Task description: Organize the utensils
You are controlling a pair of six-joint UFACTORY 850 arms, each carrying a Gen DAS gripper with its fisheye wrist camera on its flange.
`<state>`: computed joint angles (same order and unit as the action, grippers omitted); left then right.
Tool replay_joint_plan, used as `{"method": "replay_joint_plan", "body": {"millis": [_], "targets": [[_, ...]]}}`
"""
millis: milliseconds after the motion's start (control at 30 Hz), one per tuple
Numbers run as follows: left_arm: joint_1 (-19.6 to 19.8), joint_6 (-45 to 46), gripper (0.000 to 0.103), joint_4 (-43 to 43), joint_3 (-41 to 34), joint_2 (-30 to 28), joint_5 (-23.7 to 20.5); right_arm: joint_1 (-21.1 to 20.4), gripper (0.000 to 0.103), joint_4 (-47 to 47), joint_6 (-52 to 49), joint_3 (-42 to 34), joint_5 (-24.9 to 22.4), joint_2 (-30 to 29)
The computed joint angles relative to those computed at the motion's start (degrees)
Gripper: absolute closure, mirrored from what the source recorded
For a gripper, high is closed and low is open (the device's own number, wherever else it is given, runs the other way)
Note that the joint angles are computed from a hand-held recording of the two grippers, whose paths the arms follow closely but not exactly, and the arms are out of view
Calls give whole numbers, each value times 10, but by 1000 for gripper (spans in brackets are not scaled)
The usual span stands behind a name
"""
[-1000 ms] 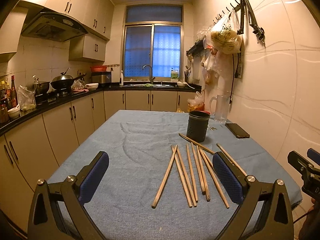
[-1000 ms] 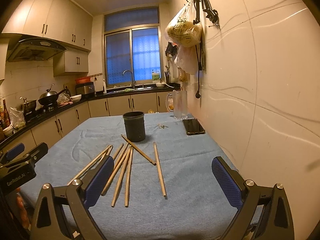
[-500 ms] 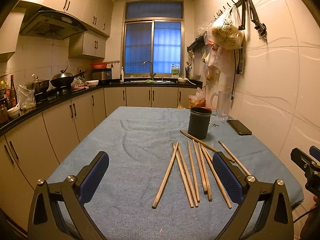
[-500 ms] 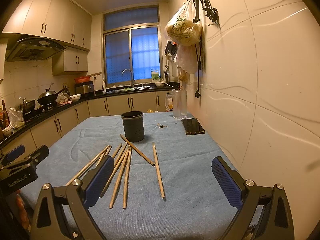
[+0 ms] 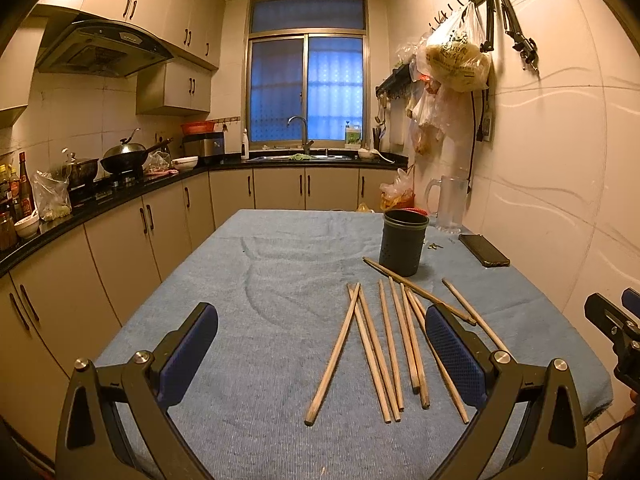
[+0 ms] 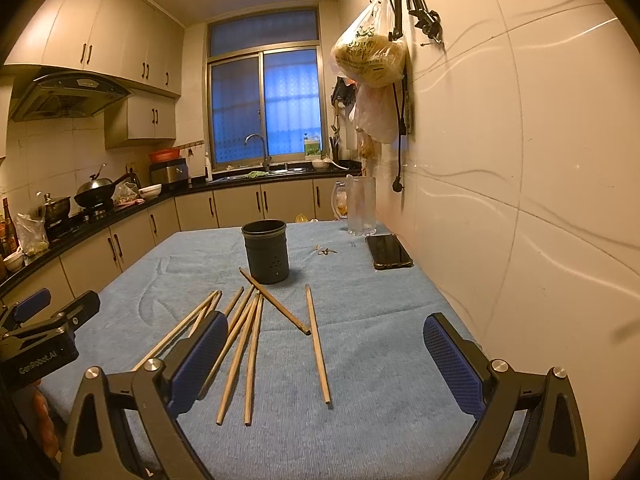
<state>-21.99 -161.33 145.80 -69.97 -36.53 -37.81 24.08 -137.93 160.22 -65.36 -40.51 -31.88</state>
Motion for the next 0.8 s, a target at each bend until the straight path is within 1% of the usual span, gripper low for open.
{"method": "replay_joint_plan", "body": {"millis": [100,267,467,733,800], "targets": [[0,11,0,-8,-9,-6,9,-2,4,-4,-1,-6,6,-4],[3,30,0,-24,-29,-18,36,-8,4,-11,-10,-22,24,-15],[10,95,0,-87,-69,-40,88,-18,4,-6,-36,-55,65,-33],[18,176,0,-158,-119,-68,141,-35,4,18,-105,-109,121,-59],[23,216,0,-188,-143,-79,176,-44,4,11,-109,-128,152,-67]]}}
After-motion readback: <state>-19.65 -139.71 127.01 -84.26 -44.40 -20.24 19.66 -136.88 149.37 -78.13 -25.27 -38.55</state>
